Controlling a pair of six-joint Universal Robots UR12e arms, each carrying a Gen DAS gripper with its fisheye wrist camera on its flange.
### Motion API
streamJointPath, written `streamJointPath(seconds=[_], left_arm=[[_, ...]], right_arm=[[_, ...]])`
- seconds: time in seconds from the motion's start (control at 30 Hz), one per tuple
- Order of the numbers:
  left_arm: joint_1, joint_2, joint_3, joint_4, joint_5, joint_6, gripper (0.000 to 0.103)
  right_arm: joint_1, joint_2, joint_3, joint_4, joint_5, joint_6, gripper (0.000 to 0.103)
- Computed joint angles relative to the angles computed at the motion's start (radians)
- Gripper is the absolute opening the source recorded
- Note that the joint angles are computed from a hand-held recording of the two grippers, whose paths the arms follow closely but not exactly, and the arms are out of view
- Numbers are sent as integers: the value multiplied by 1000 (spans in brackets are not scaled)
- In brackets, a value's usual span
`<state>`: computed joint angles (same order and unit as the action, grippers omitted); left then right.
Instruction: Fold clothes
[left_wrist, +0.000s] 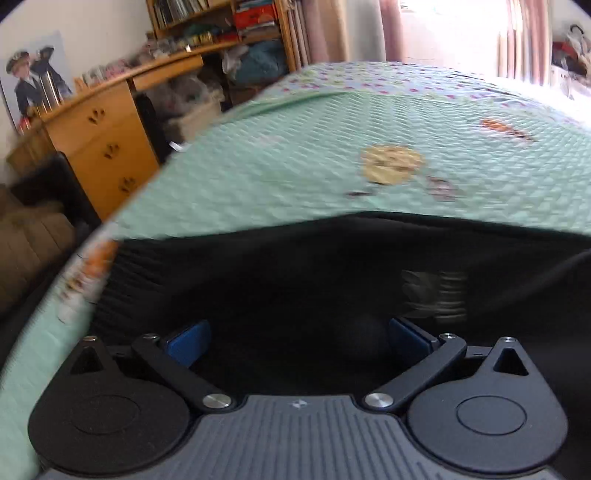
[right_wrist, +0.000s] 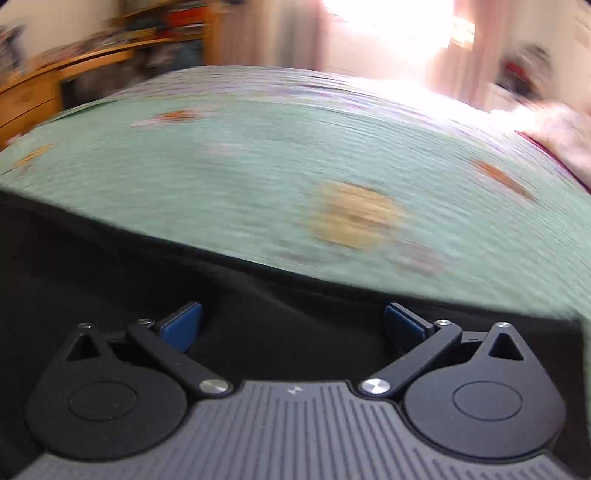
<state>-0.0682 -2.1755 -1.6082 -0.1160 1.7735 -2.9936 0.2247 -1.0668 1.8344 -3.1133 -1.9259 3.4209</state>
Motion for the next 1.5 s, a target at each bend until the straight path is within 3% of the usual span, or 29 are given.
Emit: streamJointPath(seconds=[0.07, 0.1, 0.17, 0.2, 0.27, 0.33, 0.4, 0.5, 0.53, 0.6, 0.67, 0.73, 0.77, 0.83, 0.9, 1.0, 1.13, 1.23, 1.3, 1.33, 1.4, 1.47, 1.5], left_arm=[[10, -14, 9, 51, 121, 0, 103], [14, -5, 0, 65, 135, -57, 103], [40, 29, -35, 92, 38, -173, 95], [46, 43, -51, 111, -12, -169, 95], [26, 53, -75, 170, -85, -55, 99], [-2, 47, -76, 213, -132, 86, 102], [-32, 28, -50, 196, -154, 183, 102], [-57, -11, 6, 113, -142, 220, 102], [-63, -29, 33, 79, -102, 223, 103], [-58, -75, 100, 39, -42, 162, 103], [-30, -96, 159, -41, -64, 42, 103], [4, -101, 198, -138, -176, -14, 103], [16, -102, 211, -168, -218, -10, 103], [16, -89, 191, -125, -217, 15, 103], [6, -62, 138, -18, -175, -3, 102], [25, 28, 10, 58, -303, -34, 102], [39, 150, -194, 187, -399, -108, 102], [26, 189, -295, 241, -408, -97, 102], [-9, 173, -299, 225, -313, -3, 102], [-31, 156, -288, 211, -229, 29, 103], [-46, 151, -270, 163, -132, -13, 94], [-37, 191, -319, 238, -188, -82, 98], [-31, 211, -346, 286, -227, -117, 102]], right_arm=[[-26, -65, 66, 114, -176, 143, 103], [-26, -84, 85, 144, -254, 195, 103], [-4, -110, 114, 77, -285, 207, 103], [9, -107, 123, -18, -237, 186, 103], [44, -76, 94, -124, -100, 152, 103], [92, -12, 5, -139, -12, 89, 103], [134, 56, -111, -114, 100, 28, 103], [180, 158, -280, -75, 261, -25, 103], [190, 189, -335, -47, 286, -40, 103], [205, 244, -444, 51, 314, -86, 103], [206, 287, -545, 186, 276, -149, 103], [198, 318, -599, 222, 174, -162, 103], [191, 311, -594, 232, 119, -107, 103], [176, 297, -591, 268, 12, 10, 103], [167, 244, -505, 179, 32, 53, 103], [177, 134, -309, -32, 148, 37, 103], [231, 55, -166, -101, 152, 19, 103], [257, 53, -138, -110, 151, 2, 103], [246, 83, -178, -34, 142, -4, 103], [236, 100, -207, 35, 111, 0, 103], [229, 125, -249, 142, -39, 36, 102], [246, 100, -225, 103, -187, 99, 102], [252, 78, -195, 44, -207, 106, 103]])
